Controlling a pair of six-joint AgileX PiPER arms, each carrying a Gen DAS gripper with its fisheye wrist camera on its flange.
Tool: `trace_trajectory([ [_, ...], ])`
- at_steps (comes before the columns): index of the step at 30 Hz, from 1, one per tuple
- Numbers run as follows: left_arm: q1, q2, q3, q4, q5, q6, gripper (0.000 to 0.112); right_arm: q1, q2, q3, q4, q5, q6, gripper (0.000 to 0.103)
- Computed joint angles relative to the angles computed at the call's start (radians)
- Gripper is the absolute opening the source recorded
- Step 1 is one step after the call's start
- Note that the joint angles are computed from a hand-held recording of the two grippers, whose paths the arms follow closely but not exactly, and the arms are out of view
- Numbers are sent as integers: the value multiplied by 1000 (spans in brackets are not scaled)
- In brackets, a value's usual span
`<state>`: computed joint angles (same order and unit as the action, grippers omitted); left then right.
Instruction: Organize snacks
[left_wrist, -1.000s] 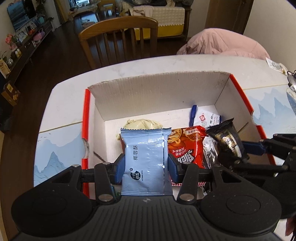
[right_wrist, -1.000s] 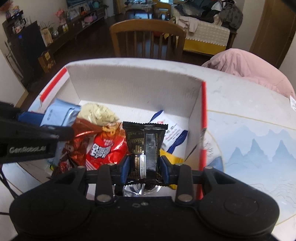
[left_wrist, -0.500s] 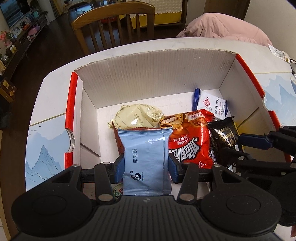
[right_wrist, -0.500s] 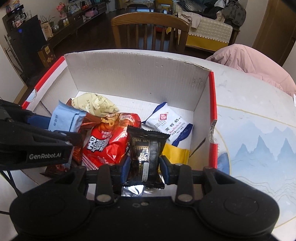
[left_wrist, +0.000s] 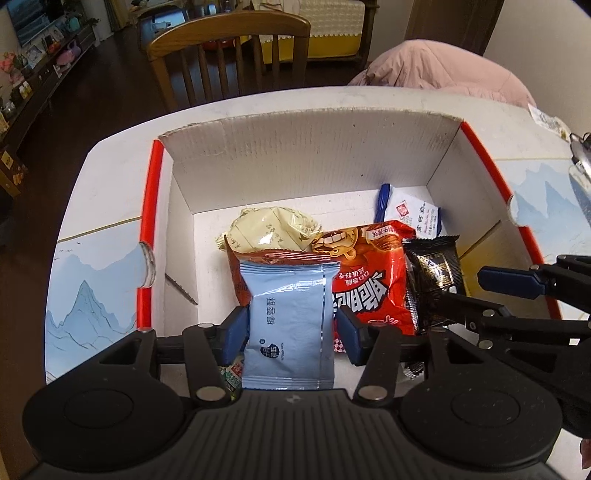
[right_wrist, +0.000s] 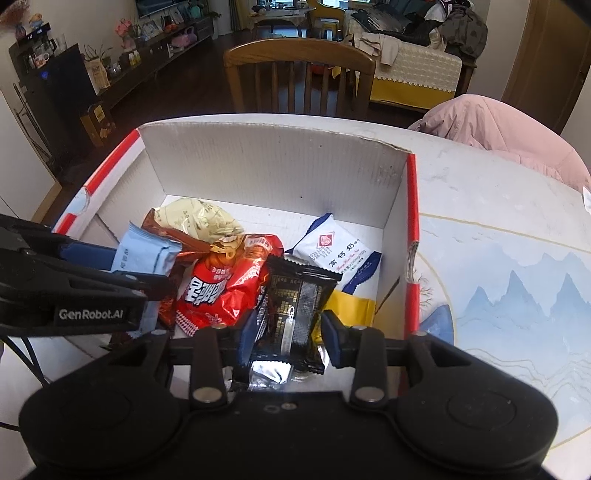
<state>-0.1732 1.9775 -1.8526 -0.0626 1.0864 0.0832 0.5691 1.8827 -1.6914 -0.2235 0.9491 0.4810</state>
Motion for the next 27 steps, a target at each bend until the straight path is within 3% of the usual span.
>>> trace_trajectory([
  [13, 26, -197, 176, -50, -80, 27, 62, 40, -147, 111, -31, -54, 68, 44],
  [18, 39, -279, 251, -75, -104, 42, 63, 82, -218, 172, -98, -91, 150, 85],
  [27, 77, -432, 371, -123, -137, 102, 69, 150, -308, 229, -169, -106, 230, 90],
])
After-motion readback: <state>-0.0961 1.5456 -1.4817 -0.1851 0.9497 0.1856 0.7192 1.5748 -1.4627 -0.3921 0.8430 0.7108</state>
